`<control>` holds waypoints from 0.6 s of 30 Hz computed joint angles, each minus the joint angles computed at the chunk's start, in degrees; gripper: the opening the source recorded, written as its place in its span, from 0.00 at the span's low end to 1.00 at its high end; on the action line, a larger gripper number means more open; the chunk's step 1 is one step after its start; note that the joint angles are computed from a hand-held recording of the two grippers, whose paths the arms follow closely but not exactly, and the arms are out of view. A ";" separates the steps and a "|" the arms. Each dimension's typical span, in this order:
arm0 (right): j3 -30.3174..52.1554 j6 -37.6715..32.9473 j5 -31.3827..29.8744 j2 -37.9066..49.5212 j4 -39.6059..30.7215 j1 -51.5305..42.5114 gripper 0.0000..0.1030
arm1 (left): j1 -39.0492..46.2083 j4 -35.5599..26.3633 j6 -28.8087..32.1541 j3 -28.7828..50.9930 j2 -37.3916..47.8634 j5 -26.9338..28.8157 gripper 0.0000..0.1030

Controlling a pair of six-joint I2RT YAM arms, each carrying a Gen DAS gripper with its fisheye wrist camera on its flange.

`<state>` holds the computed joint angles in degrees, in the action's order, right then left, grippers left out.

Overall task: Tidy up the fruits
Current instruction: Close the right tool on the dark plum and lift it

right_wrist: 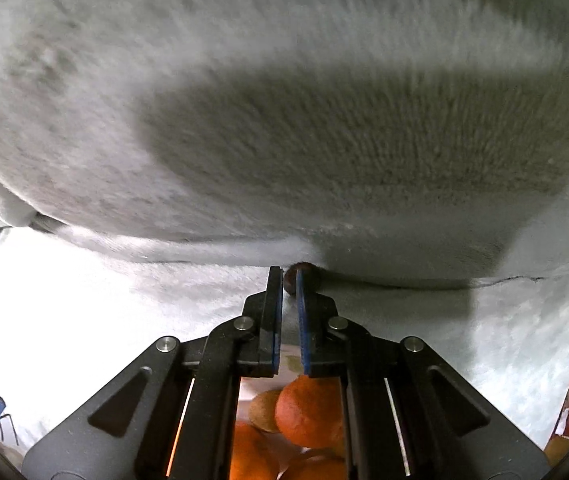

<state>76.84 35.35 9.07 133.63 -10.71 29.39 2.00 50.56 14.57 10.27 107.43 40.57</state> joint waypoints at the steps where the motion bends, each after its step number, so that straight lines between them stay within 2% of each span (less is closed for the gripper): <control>1: -1.15 -0.27 0.07 -0.98 0.24 -0.03 0.07 | -0.03 -0.11 0.05 0.19 0.26 0.02 0.75; 4: 0.58 1.00 1.98 -0.61 -2.54 0.05 0.10 | 0.07 0.29 0.30 0.05 0.63 0.42 0.75; 6: 3.58 1.26 1.68 1.04 -5.52 0.04 0.23 | 0.19 0.18 0.36 0.07 0.48 0.70 0.75; 7: 4.88 0.83 1.48 1.79 -6.87 0.13 0.34 | 0.46 0.24 0.45 0.03 0.50 0.97 0.75; 8: 6.58 0.39 1.83 2.77 -8.59 0.37 0.38 | 0.75 0.20 0.52 0.06 0.49 1.29 0.75; 10: 11.14 -1.18 2.76 5.32 -11.64 -0.42 0.38 | 1.60 -0.05 0.78 0.19 0.50 2.01 0.75; 15: 19.29 -0.11 5.22 9.41 -18.38 0.15 0.38 | 3.53 -1.40 1.78 0.81 0.66 3.92 0.75; 18: 20.87 0.62 6.34 10.38 -19.77 0.53 0.38 | 3.95 -1.51 1.99 1.51 1.81 4.33 0.75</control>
